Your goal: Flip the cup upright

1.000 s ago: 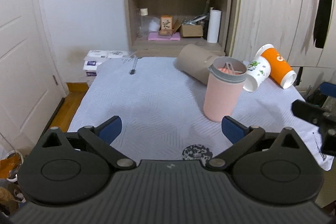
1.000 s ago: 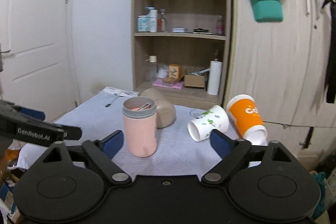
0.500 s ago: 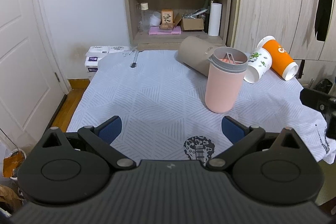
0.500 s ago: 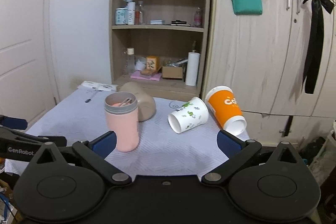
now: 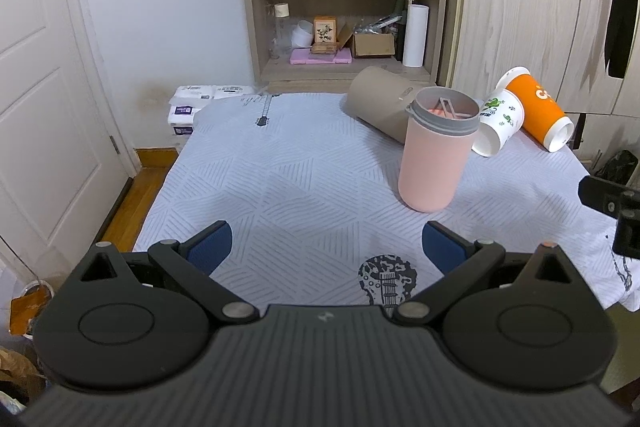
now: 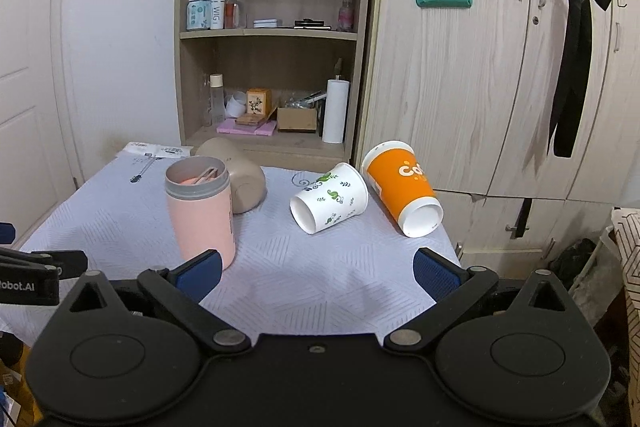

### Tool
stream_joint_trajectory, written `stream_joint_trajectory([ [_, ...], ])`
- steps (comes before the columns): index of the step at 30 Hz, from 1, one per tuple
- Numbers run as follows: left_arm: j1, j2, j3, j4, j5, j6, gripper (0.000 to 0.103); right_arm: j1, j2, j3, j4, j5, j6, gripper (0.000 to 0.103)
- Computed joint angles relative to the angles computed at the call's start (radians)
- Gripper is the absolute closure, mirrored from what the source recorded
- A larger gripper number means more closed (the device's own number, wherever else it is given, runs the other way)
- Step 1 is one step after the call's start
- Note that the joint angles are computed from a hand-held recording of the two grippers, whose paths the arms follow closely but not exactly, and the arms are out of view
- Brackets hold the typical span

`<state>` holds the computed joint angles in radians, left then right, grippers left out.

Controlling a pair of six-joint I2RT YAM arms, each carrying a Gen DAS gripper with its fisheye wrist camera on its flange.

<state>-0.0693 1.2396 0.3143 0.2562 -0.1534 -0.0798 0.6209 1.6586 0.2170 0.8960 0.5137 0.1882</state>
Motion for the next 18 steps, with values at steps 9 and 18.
stream_joint_trajectory([
  [9,0.004,0.013,0.001,0.001,0.003,-0.001,0.0,-0.003,-0.004,0.002,-0.027,-0.013,0.011,0.0],
  [18,0.009,0.01,-0.003,-0.006,0.003,-0.007,0.0,-0.012,0.003,0.014,-0.053,-0.016,0.03,0.0],
])
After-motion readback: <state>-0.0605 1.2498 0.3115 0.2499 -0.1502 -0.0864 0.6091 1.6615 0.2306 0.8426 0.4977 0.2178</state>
